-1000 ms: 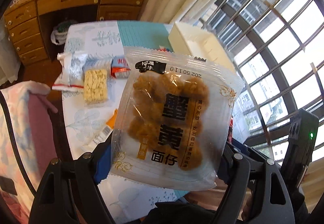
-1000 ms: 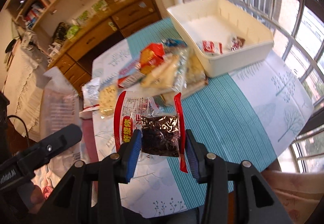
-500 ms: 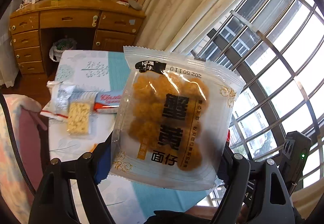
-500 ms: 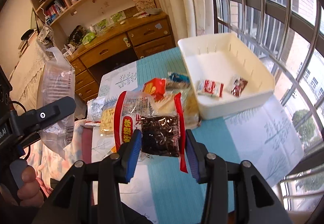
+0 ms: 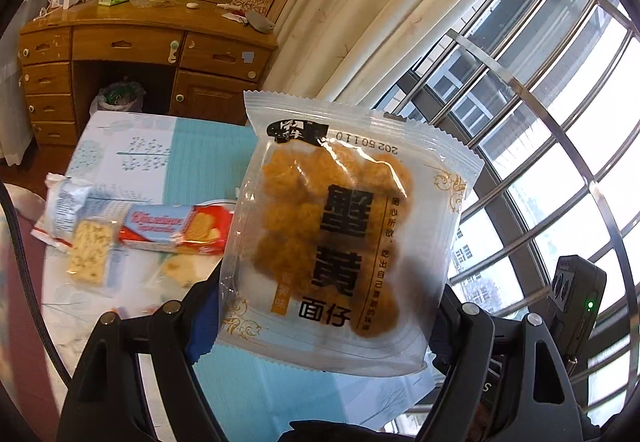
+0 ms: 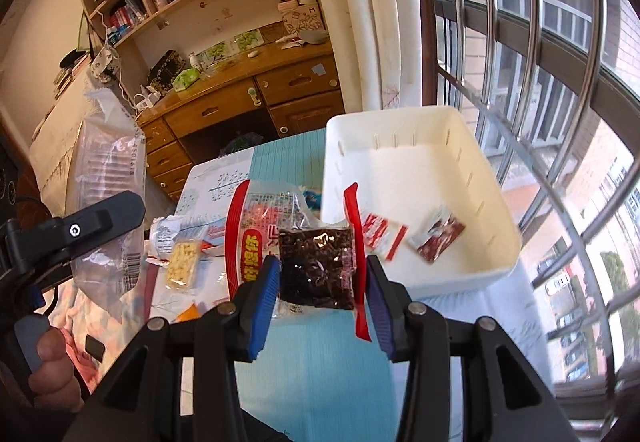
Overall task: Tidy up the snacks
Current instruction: 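Carry both packets over the white basket and release them inside, then withdraw both tools from the basket toward the remaining snacks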
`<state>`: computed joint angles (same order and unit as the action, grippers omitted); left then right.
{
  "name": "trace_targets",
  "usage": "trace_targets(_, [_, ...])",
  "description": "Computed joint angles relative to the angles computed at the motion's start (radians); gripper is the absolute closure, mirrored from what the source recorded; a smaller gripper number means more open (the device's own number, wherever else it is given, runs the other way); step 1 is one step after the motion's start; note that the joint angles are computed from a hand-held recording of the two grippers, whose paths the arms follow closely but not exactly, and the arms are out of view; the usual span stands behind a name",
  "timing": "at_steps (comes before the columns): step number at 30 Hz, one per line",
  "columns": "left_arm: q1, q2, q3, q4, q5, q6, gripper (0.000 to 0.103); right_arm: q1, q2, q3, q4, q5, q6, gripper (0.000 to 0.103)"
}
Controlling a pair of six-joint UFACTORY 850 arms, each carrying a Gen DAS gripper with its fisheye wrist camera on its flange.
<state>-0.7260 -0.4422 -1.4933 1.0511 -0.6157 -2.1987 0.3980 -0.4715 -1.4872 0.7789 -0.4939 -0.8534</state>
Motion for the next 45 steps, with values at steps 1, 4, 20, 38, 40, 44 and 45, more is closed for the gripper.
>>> trace_targets(1, [0.004,-0.018,-0.022,-0.003,0.002,0.0,0.022,-0.012,-0.017,-0.025,0.002,-0.017,-0.021,0.06])
trace_targets(4, [0.015,-0.083,-0.109,-0.036,0.003,0.019,0.022,-0.039,-0.06,-0.087,-0.019,-0.057,-0.039,0.06])
trace_targets(20, [0.078,-0.386,-0.553,-0.215,-0.039,0.226,0.021,-0.104,-0.292,-0.416,-0.143,-0.235,-0.008,0.06])
trace_targets(38, [0.101,-0.4,-0.562,-0.186,-0.047,0.153,0.005,-0.112,-0.406,-0.577,-0.206,-0.353,0.041,0.036])
trace_targets(40, [0.097,-0.386,-0.54,-0.171,-0.044,0.131,0.005,-0.112,-0.402,-0.572,-0.201,-0.358,0.045,0.036])
trace_targets(44, [0.089,-0.351,-0.485,-0.152,-0.031,0.094,0.005,-0.108,-0.392,-0.556,-0.195,-0.359,0.048,0.036])
trace_targets(45, [0.086,-0.342,-0.47,-0.15,-0.033,0.085,0.005,-0.107,-0.39,-0.551,-0.193,-0.361,0.048,0.036])
